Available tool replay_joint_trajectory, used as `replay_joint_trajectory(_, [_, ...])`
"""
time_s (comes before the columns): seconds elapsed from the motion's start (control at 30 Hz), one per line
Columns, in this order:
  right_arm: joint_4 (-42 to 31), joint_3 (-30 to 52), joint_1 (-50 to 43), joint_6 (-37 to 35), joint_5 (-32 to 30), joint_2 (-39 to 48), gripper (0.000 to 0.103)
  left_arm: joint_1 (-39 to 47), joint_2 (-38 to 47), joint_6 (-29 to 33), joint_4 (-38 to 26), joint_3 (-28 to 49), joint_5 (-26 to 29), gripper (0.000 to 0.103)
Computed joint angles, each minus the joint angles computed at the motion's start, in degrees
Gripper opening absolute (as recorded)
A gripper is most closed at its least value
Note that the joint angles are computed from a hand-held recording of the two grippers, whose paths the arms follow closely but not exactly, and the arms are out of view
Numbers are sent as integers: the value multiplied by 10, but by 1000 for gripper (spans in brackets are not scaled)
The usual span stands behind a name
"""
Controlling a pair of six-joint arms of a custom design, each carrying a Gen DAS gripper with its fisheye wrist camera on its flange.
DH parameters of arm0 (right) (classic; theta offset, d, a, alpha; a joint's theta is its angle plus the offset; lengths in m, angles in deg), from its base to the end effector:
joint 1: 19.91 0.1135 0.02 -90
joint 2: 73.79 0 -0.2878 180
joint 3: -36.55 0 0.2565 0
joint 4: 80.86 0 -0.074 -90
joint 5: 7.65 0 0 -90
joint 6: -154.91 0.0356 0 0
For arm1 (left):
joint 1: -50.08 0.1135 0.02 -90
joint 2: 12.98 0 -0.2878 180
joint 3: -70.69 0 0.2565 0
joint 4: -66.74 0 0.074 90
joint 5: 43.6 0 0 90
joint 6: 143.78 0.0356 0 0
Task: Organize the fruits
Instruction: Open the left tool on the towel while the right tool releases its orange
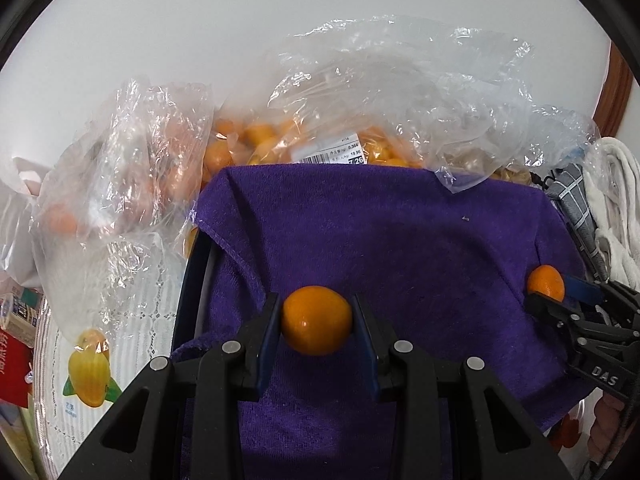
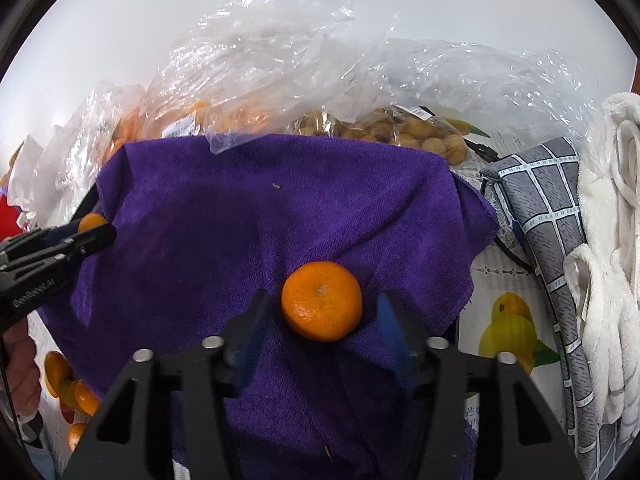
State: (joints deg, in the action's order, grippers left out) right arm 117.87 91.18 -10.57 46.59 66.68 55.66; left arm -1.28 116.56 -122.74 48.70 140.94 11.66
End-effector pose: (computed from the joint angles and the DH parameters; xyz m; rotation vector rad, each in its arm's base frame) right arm 0.3245 0.0631 -0.0017 -0.7044 2.4194 0.2853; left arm 0.2387 -0.2661 0.0142 -0.4693 2.4629 0.1487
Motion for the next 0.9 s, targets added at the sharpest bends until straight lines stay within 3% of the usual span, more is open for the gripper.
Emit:
replay_joint_trajectory(0.1, [-8, -4, -1, 0, -8, -11, 65, 3, -2, -2, -6, 4, 8, 35])
replay_joint_trajectory(0.23, [13, -28, -3, 9, -9, -37, 69, 1, -26, -3, 8, -16, 6, 50])
replay_joint_trajectory(0.4, [56, -88, 0, 4, 18, -98, 69, -25, -70, -19, -20, -25, -42, 50])
replay_joint_trajectory(0.57, [112, -175, -34, -4, -20, -157, 69, -69, -120, -37, -68, -30, -112, 50])
replay_joint_trajectory(0.73, [156, -263, -72, 1, -33, -224, 69, -106, -157, -111, -176, -12, -144, 49])
replay_joint_trajectory(0.9, [124, -330, -118, -43, -74, -307, 69, -187, -161, -224, -244, -21, -170, 48])
